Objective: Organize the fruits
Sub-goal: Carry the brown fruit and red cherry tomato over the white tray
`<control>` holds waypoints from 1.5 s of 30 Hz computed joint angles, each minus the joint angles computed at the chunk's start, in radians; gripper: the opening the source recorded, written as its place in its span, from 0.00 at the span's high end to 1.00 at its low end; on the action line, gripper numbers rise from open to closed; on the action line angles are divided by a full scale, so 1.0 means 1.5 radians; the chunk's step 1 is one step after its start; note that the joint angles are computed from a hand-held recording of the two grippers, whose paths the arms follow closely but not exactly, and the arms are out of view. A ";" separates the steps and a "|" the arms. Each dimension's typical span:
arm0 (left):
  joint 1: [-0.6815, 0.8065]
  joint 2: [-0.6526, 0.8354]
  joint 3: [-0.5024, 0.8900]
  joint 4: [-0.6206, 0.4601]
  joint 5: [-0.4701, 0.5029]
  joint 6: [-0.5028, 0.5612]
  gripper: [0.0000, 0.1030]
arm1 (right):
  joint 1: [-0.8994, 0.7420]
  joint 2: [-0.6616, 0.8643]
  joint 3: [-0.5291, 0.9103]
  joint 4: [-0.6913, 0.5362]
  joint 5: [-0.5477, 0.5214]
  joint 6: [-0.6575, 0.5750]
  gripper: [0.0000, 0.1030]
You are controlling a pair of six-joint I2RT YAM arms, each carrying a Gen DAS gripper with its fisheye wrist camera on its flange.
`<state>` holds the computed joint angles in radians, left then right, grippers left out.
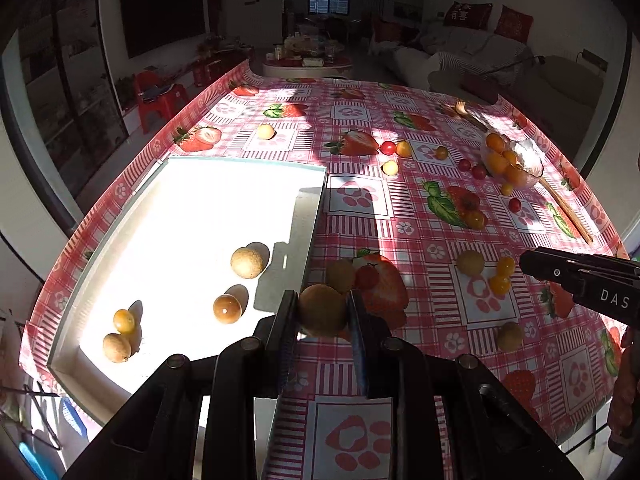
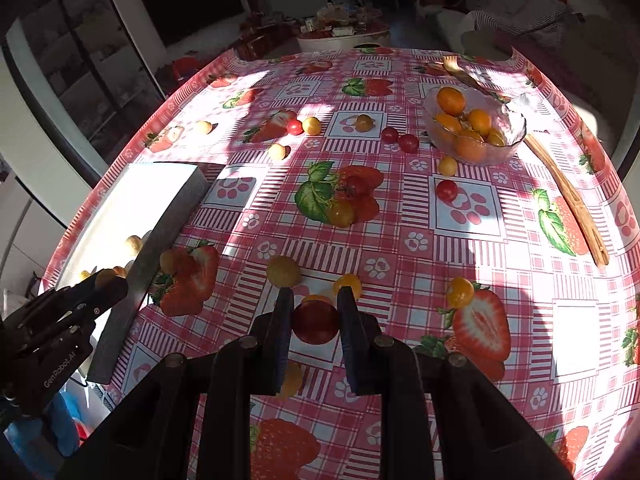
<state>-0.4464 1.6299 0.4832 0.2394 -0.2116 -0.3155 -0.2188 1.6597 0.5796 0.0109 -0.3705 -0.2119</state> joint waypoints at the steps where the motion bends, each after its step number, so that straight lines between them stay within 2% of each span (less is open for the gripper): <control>1: 0.013 -0.006 -0.007 0.002 0.002 0.004 0.74 | 0.015 0.000 0.003 -0.002 0.002 0.007 0.76; 9: 0.123 -0.058 -0.036 0.001 0.025 0.053 0.74 | 0.131 -0.003 0.039 -0.018 0.024 0.056 0.76; 17: 0.218 -0.073 -0.011 -0.005 0.052 0.103 0.74 | 0.242 0.033 0.119 -0.040 0.043 0.105 0.76; 30: 0.287 0.124 0.133 0.001 0.066 0.141 0.74 | 0.337 0.220 0.343 -0.099 0.050 0.163 0.76; 36: 0.297 0.212 0.205 -0.028 0.067 0.139 0.74 | 0.364 0.313 0.429 -0.113 0.072 0.161 0.76; 45: 0.294 0.262 0.260 -0.074 0.053 0.138 0.74 | 0.390 0.395 0.504 -0.127 0.115 0.137 0.76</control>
